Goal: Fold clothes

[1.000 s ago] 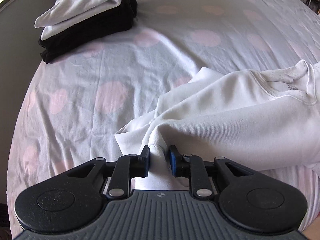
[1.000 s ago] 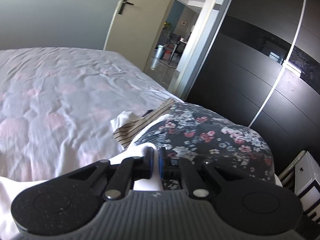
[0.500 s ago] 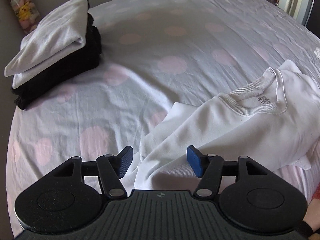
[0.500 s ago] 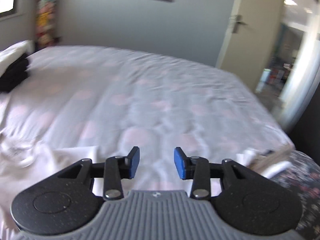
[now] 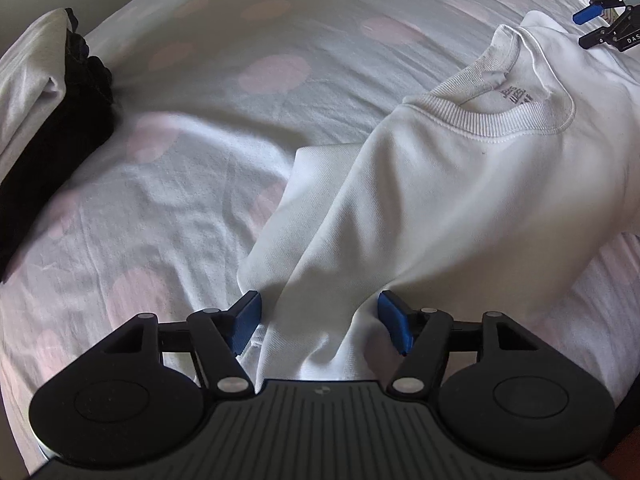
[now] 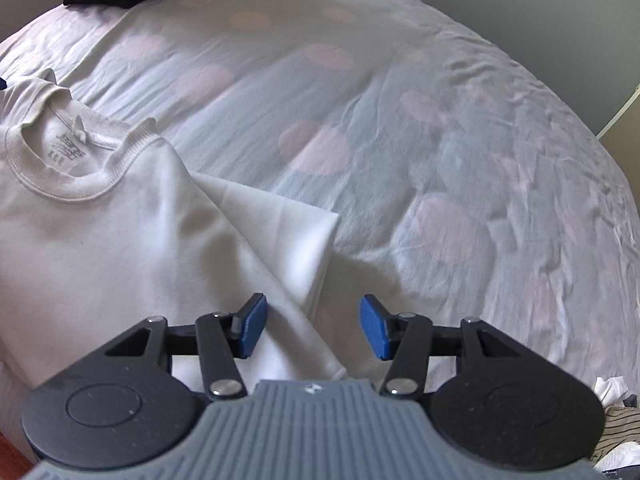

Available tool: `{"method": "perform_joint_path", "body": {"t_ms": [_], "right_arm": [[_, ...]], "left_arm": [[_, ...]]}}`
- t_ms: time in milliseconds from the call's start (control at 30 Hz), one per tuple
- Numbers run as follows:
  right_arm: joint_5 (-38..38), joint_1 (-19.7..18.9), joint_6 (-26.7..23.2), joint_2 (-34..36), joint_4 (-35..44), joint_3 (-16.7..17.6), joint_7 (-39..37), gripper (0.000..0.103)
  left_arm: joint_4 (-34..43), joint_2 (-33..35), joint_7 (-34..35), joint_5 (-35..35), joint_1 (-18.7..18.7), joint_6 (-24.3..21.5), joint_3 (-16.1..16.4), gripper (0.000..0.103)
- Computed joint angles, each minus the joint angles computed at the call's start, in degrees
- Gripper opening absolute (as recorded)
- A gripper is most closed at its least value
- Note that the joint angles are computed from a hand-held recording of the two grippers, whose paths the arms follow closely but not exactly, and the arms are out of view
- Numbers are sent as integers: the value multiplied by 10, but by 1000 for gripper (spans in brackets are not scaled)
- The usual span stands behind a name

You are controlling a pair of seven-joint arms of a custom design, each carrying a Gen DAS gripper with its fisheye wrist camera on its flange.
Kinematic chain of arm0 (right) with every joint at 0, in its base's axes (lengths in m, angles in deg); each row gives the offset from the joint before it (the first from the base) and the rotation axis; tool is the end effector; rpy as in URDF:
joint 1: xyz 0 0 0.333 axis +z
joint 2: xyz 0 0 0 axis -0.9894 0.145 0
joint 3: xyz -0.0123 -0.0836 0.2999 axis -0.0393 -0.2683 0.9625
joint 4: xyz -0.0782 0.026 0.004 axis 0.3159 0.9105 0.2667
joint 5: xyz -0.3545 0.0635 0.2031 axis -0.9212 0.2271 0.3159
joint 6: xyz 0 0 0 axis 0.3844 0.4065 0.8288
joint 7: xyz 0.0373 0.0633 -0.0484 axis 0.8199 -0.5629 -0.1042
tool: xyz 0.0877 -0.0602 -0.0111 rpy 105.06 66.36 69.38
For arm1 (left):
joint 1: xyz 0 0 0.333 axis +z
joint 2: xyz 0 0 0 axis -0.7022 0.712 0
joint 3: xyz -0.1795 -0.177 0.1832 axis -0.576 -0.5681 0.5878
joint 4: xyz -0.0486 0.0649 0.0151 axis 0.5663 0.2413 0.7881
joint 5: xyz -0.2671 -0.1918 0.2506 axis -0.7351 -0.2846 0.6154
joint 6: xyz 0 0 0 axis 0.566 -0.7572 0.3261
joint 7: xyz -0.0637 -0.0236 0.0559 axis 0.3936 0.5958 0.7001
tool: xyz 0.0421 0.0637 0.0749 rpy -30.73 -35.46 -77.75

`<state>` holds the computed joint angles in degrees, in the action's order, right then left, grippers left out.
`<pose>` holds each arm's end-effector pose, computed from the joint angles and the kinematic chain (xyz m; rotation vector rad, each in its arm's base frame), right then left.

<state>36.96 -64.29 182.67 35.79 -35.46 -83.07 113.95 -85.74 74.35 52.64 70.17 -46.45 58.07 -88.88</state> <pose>0.6572 0.1718 0.3553 -2.4006 1.3754 -0.5999 0.6688 -0.1532 0.3702 -1.1935 2.5717 -0.3786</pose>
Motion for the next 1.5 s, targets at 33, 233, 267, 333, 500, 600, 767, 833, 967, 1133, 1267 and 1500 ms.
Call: {"method": "perform_joint_path", "body": {"t_ms": [33,233,267,333,500,600,767,833,967,1133,1267,1500], "right_arm": [[12,-8,-7,4,4,6,-10,57],[142,-64,-36,13,5,55,-86,57],[163,-70,-41,13,4,61,-98,55],[186,-71,-39,11,-2,62,-108,52],[185,-56,-26,-21,-30,47,-102,25],[169,-48,-12,-52,-57,37,-87,17],[145,-40,4,-104,-103,35,-60,12],[96,-29,13,-128,-124,27,-21,11],[-74,-22,39,-188,-172,14,138,10],[-198,-65,26,-263,-214,47,254,9],[-219,-101,-12,-312,-245,79,282,9],[-175,-137,-11,-376,-319,103,296,9]], "left_arm": [[5,4,-1,-7,3,-9,-2,76],[26,9,13,-113,39,-53,-23,74],[32,10,7,-140,48,-64,-25,74],[45,11,-7,-193,63,-88,-26,72],[55,2,-49,-224,64,-113,-10,67],[52,-1,-75,-189,49,-112,0,65],[37,0,-131,-101,15,-92,16,51],[16,-11,-146,-52,0,-75,21,45],[-33,-53,-142,-66,11,-41,8,26],[-79,-100,-76,-148,20,-30,-10,25],[-124,-143,16,-164,0,-25,-14,25],[-183,-183,76,-87,-52,23,-1,35]]}}
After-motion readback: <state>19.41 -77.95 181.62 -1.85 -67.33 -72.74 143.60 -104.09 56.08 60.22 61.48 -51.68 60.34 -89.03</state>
